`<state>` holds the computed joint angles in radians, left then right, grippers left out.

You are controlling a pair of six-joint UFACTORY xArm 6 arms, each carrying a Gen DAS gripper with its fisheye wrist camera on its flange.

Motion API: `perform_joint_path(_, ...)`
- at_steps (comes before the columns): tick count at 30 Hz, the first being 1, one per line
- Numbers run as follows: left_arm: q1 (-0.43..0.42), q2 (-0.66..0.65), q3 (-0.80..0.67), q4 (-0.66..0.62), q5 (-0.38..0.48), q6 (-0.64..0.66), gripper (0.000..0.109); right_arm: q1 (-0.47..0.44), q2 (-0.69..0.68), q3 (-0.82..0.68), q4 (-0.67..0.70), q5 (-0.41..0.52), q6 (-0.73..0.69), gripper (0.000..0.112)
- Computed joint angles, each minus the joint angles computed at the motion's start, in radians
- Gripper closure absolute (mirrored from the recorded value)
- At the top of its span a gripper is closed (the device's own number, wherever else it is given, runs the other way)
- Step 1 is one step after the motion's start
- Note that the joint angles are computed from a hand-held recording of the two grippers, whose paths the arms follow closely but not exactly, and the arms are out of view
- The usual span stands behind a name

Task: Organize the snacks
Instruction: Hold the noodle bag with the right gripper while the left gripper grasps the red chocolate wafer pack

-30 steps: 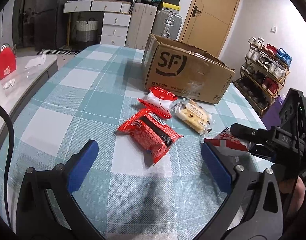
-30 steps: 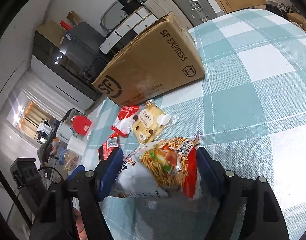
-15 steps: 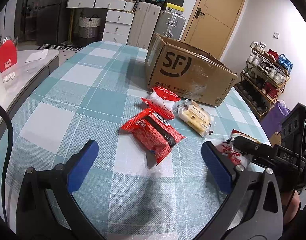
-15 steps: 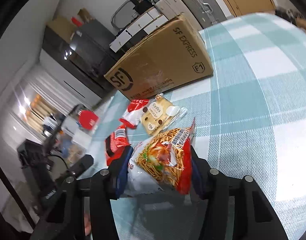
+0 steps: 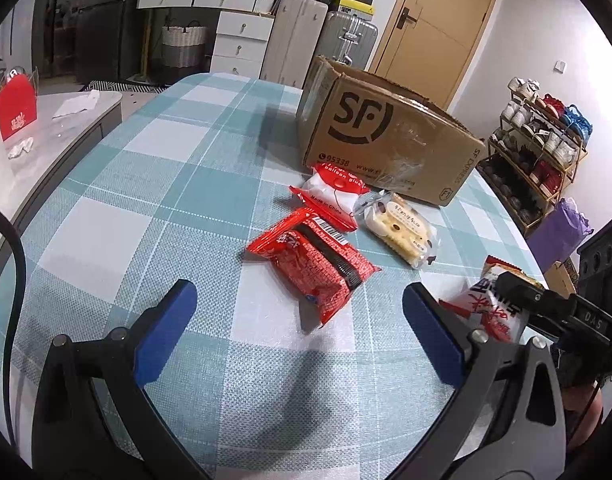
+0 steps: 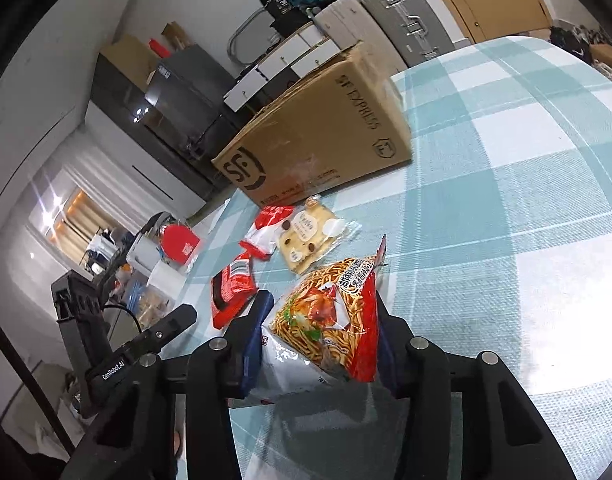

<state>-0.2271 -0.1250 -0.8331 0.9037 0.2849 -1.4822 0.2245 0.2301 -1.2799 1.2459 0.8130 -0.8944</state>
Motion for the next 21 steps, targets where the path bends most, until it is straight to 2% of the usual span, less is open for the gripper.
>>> perform_joint_path(3,-0.009,0.010,-0.012,-0.027,0.028,0.032,0.006,-0.013,-0.001,0.001,0.019,0.007,-0.024,0.066)
perform_joint_path(7,-0.029,0.033,-0.039,-0.090,0.082,0.104,0.006,-0.007,-0.020,0.015,0.031,-0.031,-0.086,0.066)
perform_joint_path(11,-0.049,0.047,-0.062,-0.101,0.130,0.133,0.006,-0.013,-0.022,0.018,0.058,-0.020,-0.120,0.066)
perform_joint_path(13,-0.049,0.052,-0.065,-0.116,0.123,0.159,0.006,-0.013,-0.031,0.027,0.076,-0.019,-0.144,0.066)
perform_joint_path(17,-0.034,0.076,-0.068,-0.235,0.086,0.259,0.006,-0.025,-0.035,0.036,0.108,-0.009,-0.159,0.066)
perform_joint_path(21,-0.018,0.101,-0.095,-0.225,0.085,0.243,0.006,-0.029,-0.040,0.039,0.125,0.009,-0.180,0.066)
